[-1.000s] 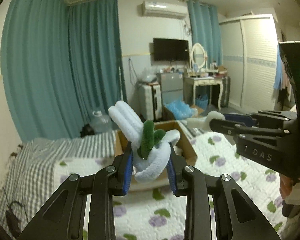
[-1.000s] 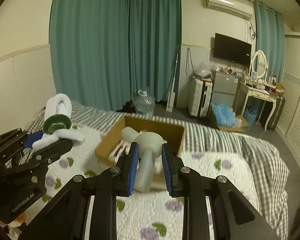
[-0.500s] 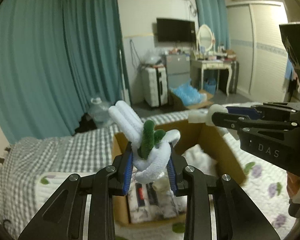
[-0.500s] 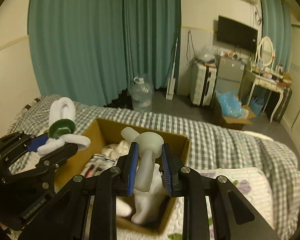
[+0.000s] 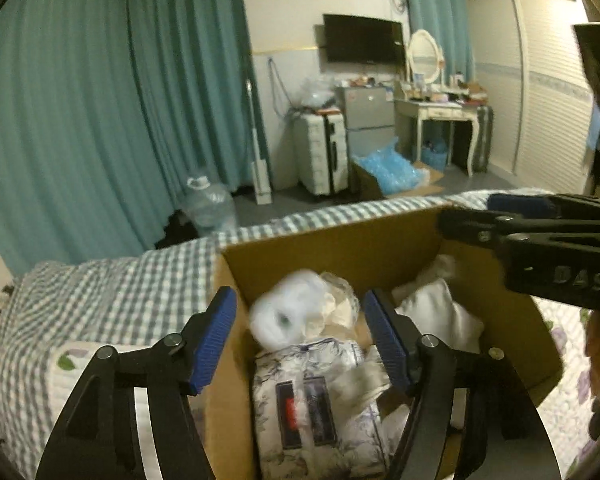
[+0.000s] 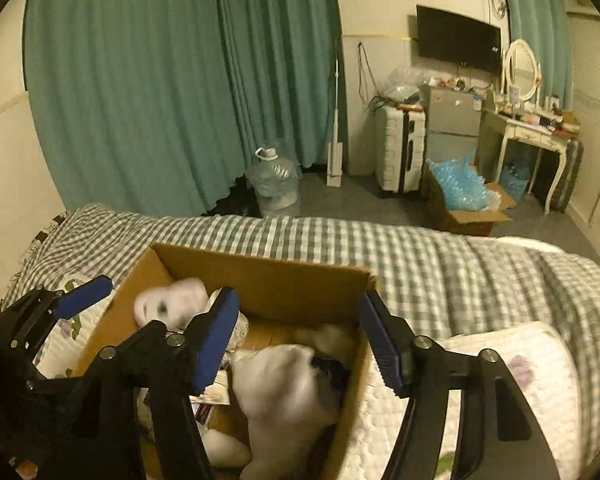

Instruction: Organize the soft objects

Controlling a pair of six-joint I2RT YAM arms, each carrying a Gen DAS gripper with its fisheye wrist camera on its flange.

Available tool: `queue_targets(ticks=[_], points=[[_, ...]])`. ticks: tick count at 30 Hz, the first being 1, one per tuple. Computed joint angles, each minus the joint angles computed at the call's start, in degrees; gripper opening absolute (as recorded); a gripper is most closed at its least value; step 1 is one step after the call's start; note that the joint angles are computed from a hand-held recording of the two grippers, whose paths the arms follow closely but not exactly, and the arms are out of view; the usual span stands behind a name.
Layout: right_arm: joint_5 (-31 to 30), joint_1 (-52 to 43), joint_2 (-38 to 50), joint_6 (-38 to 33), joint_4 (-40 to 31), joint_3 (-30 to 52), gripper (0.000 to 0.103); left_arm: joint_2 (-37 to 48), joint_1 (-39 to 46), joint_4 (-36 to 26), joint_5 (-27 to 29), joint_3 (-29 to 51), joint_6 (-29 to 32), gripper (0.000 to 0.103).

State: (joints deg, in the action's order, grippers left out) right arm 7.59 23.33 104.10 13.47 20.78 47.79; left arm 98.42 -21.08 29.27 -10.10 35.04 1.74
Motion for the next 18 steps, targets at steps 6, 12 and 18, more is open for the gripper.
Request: queue_targets(ticks=[6, 12, 18], points=[[8.87, 4.75, -23.94, -0.50, -11.82, -7.25, 0.077, -23.58, -1.68, -11.61, -0.73, -5.91, -1.75, 0.067], [27.35, 19.17, -50.12, 2.00, -35.33, -5.05, 0.097, -58.59, -7.94, -34.11, -7.24, -6.05, -1.77, 0.085], [60.00, 52.07, -58.28, 17.60, -61.54, 4.73, 0.102, -80.72, -36.29, -56.71, -35.41, 2.09, -3.39, 0.086]])
